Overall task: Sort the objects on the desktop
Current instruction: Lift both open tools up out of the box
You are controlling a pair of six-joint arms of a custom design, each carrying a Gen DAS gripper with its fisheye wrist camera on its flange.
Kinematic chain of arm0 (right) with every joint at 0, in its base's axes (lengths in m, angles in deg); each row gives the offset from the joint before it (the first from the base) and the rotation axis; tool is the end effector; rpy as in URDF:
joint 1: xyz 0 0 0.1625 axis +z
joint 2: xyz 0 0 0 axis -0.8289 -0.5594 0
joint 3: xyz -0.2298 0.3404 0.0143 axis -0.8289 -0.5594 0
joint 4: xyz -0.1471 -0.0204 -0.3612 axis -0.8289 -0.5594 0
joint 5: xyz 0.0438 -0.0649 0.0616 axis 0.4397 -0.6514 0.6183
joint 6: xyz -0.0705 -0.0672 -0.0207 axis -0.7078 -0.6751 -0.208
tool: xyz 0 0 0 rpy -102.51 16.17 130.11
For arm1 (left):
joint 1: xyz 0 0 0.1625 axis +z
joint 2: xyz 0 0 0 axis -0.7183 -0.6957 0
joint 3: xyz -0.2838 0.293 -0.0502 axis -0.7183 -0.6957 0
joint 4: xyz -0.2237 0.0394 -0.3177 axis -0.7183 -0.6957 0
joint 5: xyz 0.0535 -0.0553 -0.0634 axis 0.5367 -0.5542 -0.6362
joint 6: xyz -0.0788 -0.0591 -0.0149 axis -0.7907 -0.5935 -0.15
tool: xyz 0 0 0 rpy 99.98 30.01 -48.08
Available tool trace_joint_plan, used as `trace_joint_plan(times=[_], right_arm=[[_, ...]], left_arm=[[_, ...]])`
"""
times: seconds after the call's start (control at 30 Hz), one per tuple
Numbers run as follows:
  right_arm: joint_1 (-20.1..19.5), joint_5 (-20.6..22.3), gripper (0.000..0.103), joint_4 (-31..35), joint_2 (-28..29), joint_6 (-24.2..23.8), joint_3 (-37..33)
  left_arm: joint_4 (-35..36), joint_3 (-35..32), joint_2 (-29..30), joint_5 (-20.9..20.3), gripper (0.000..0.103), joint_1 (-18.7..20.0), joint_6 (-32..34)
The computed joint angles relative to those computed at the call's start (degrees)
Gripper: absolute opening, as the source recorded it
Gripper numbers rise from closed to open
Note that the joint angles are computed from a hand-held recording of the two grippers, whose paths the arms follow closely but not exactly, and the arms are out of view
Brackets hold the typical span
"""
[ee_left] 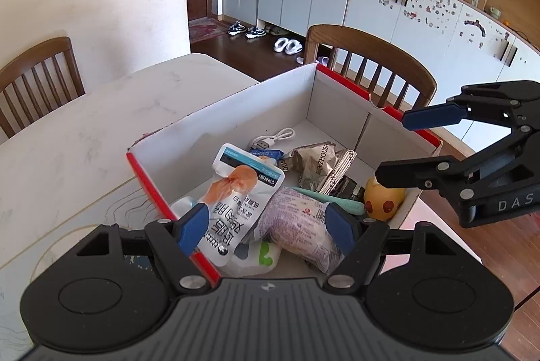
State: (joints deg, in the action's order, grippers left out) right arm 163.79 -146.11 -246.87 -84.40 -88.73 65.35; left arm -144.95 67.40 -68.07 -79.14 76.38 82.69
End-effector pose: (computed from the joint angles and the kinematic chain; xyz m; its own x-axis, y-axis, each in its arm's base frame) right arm 0.1655 -0.2917 0.2755 -0.7340 -0.0210 0.6788 -0.5084 0.6797 -0.5287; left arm -0.3393 -0.3977 0.1235 -0.4632 0.8018 -0.3776 0.8782 0.4725 -0.0740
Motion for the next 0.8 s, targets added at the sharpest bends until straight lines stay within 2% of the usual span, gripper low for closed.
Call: trace_joint_plan(times=[0.07, 0.3, 0.4, 0.53, 0.63, 0.8], right_arm=[[0.7, -0.7, 0.073, -1.2, 0.9, 0.0, 0.2], [2.5, -2.2, 0.078, -4.8, 3.0, 0.5, 0.6], [2.9, -2.9, 0.08, -6.2, 3.8, 0.5, 0.8], [3.5, -3.0, 0.088, -8.3, 4.6, 0.5, 1.3], [4.1, -3.9, 0.092, -10.0, 5.5, -0.1, 1.5], [4.7, -4.0, 0.095, -11.3, 5.9, 0.2, 2.2]], left_arm=[[-0.4, 0.6, -0.7, 0.0, 0.081, -0.1, -0.6], [-3.5, 3.3, -2.7, 0.7, 0.081, -0.7, -1.0], [-4.2, 3.9, -3.4, 0.6, 0.087, -0.8, -1.3], [-5.1, 4.7, -4.0, 1.1, 0.09, -1.1, -1.6], [-5.8, 5.4, -4.5, 1.5, 0.099, -1.5, -1.4], [-5.9, 6.3, -5.4, 1.7, 0.1, -1.7, -1.8]])
